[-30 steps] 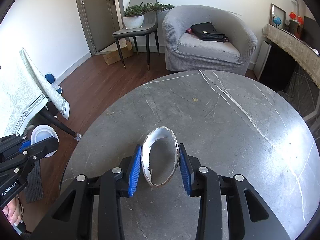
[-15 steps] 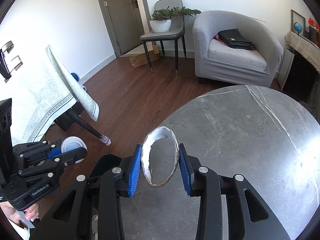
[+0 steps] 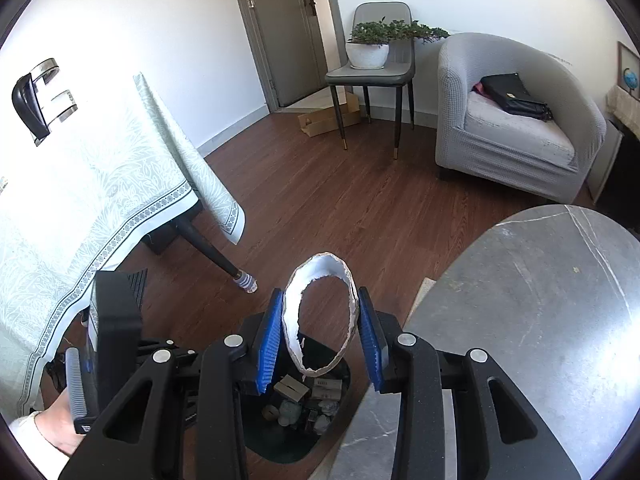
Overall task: Collect trash
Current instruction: 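Carry the white lid and tape ring over the green bin with both tools, then open the left tool over the bin to drop the white lid, then lower the right tool into the bin and release the tape ring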
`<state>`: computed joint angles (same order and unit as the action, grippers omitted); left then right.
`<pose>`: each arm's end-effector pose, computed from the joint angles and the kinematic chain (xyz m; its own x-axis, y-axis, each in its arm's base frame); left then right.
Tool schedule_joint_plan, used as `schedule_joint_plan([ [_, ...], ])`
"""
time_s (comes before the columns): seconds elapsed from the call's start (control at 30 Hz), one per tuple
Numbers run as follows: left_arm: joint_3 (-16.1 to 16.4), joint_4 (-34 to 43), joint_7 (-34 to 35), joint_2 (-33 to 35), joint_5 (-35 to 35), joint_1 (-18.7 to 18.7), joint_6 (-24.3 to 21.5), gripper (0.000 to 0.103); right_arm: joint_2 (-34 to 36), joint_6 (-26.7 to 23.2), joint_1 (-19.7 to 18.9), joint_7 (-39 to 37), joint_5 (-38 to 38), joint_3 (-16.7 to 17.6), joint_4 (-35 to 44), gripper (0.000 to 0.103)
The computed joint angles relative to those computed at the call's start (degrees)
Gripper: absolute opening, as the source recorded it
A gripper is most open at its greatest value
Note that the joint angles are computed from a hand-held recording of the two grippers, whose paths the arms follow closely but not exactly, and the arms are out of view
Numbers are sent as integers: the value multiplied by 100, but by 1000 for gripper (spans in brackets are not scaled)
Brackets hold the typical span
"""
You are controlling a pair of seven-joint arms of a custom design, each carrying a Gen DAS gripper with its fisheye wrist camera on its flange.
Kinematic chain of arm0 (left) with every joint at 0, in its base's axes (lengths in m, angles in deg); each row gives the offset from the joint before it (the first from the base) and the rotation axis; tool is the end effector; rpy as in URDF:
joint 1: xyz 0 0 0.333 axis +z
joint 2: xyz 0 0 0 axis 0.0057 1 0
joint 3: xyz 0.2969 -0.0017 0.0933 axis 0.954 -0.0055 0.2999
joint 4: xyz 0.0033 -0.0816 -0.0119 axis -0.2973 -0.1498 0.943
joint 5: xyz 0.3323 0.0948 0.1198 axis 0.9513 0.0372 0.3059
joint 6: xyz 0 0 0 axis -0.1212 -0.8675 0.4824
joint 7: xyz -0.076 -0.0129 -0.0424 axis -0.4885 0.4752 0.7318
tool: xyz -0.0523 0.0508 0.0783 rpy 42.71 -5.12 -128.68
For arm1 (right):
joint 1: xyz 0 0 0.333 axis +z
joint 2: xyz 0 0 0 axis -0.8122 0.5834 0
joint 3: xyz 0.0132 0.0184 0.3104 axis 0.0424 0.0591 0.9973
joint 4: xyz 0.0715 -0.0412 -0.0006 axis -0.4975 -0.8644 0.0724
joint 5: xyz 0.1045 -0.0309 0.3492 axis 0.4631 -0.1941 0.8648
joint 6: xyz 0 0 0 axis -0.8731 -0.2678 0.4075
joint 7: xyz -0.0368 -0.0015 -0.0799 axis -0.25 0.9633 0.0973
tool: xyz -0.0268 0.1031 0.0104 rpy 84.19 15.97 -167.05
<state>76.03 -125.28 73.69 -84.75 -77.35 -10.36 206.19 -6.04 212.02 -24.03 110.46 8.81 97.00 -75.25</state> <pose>0.4728 -0.1505 0.5348 -0.6504 -0.7428 0.1588 -0.7197 0.5358 -0.4416 0.4213 0.3842 0.6058 -0.0727 -0.9843 -0.1607 -0.7057 0.1647 -0.6891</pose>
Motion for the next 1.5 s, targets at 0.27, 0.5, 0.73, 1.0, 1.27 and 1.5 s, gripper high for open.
schedule_joint_plan([
  [0.27, -66, -165, -225, 300, 591, 187, -17, 12, 675, -174, 294, -509, 237, -139, 711, 36],
  [0.5, -88, -127, -347, 655, 820, 393, -232, 13, 1118, -363, 552, -912, 652, -333, 1143, 36],
  [0.73, -159, -175, -421, 837, 1066, 521, -433, 18, 1475, -445, 726, -1203, 1106, -495, 1377, 36],
  [1.0, -88, -111, -324, 745, 839, 646, -415, 34, 1914, -524, 910, -1533, 1524, -626, 1676, 36],
  [1.27, 61, -16, -328, 453, 650, 732, -90, 57, 2241, -518, 970, -1672, 1902, -735, 1754, 36],
  [1.5, 239, 89, -318, 187, 273, 761, 461, 63, 2571, -604, 966, -1951, 2348, -742, 1861, 36],
])
